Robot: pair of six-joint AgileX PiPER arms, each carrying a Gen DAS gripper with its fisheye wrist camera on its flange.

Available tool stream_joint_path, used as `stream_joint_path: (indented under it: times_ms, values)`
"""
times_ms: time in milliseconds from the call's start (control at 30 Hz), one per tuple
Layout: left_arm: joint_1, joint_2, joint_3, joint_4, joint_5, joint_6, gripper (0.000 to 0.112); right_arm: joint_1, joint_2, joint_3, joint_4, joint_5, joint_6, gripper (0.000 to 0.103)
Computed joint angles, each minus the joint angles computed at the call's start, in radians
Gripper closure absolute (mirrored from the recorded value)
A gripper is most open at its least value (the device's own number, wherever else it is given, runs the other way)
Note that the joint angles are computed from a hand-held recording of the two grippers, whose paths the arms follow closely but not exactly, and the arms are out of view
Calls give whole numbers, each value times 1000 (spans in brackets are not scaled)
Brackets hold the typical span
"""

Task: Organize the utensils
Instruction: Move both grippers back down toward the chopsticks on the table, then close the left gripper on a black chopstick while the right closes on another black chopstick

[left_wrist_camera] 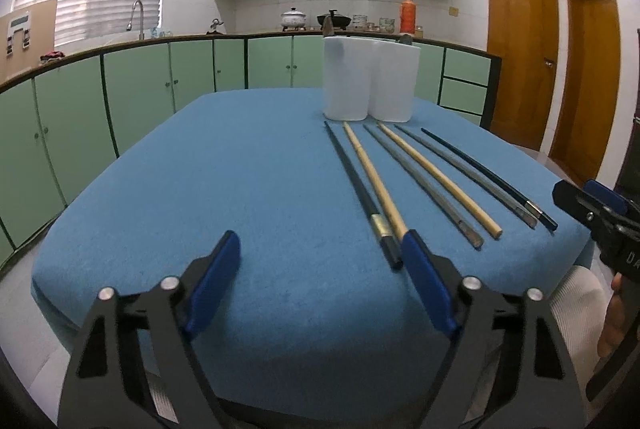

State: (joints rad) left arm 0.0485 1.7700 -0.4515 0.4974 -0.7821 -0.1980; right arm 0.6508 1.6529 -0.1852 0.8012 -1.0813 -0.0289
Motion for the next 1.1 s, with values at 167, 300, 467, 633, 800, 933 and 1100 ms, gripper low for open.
stream_joint_path:
  times_ms: [167, 300, 467, 633, 800, 933, 1100]
  values:
    - [-20, 20, -16, -4, -5, -1, 46, -25, 15, 8, -59, 5, 37, 25]
    - [-32, 41, -1, -45, -53, 28, 49, -42, 36, 14, -95, -4, 84, 32]
    - [-47, 57, 17, -93, -98, 59, 63, -47, 68, 5, -118, -3, 103, 43]
    - [-33, 56, 2, -62, -85, 22, 67, -46, 80, 2, -120, -8, 110, 54]
    - [-43, 58, -10, -54, -76, 29, 67, -60, 88, 1, -131, -9, 125, 63]
    - [-73, 61, -11, -91, -78, 48, 67, -45, 95, 1, -115, -25, 112, 68]
    - [-75, 70, -8, -99, -89, 55, 68, -23, 87, 32, -112, -65, 146, 69]
